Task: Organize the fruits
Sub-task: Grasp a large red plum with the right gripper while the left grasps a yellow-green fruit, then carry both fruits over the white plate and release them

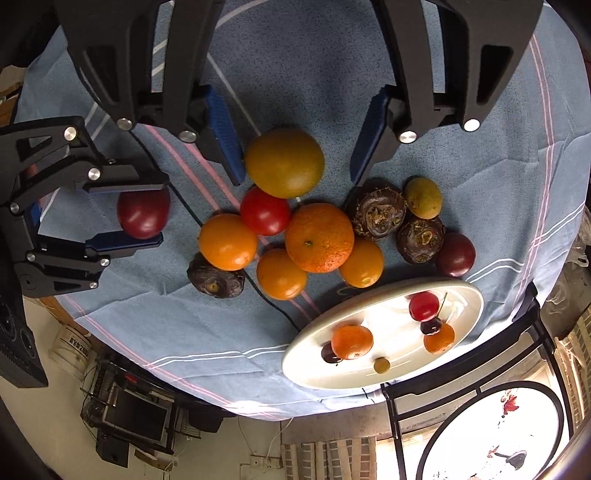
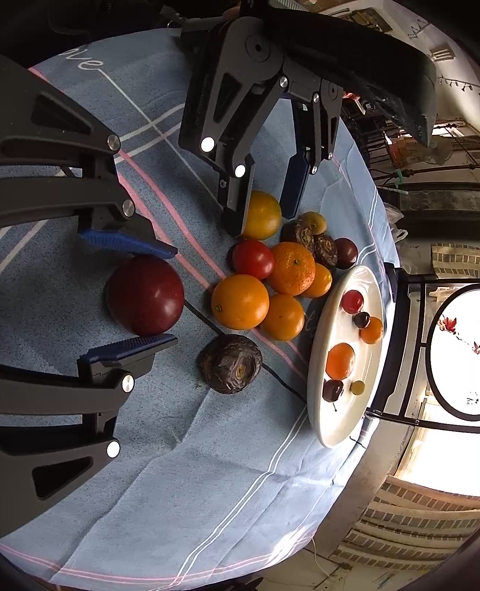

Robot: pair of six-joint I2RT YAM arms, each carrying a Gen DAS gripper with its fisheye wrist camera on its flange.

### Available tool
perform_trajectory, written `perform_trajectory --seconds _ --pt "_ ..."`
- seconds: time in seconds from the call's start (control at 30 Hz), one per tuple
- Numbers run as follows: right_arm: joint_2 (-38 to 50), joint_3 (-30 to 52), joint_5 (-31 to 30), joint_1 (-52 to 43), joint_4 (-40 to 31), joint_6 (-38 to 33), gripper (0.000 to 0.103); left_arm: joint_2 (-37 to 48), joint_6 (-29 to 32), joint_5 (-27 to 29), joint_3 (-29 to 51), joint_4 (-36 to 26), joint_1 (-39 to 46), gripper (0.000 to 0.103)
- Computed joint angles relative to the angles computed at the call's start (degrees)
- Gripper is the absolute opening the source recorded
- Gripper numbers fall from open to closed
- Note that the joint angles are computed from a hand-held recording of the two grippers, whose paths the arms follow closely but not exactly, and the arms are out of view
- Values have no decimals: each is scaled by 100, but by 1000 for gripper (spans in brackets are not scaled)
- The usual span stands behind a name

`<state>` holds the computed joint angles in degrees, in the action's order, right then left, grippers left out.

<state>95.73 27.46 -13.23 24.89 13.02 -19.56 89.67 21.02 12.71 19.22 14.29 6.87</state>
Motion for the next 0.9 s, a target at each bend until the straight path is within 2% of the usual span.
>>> perform_trajectory --seconds 0.07,0.27,0.57,0.73,0.9 --pt "-16 -53 -41 -40 54 17 42 -14 27 86 -13 -25 -33 43" --pt "-114 -169 64 16 126 64 41 -166 -3 -53 -199 152 -88 43" --pt "-374 -301 164 -16 123 246 40 -987 246 229 -381 -362 626 43" --pt "-753 -286 224 47 -64 295 40 -1335 359 387 -287 -671 1090 43" --pt "-1188 -44 279 69 -306 412 40 -1599 194 322 23 -939 1229 43"
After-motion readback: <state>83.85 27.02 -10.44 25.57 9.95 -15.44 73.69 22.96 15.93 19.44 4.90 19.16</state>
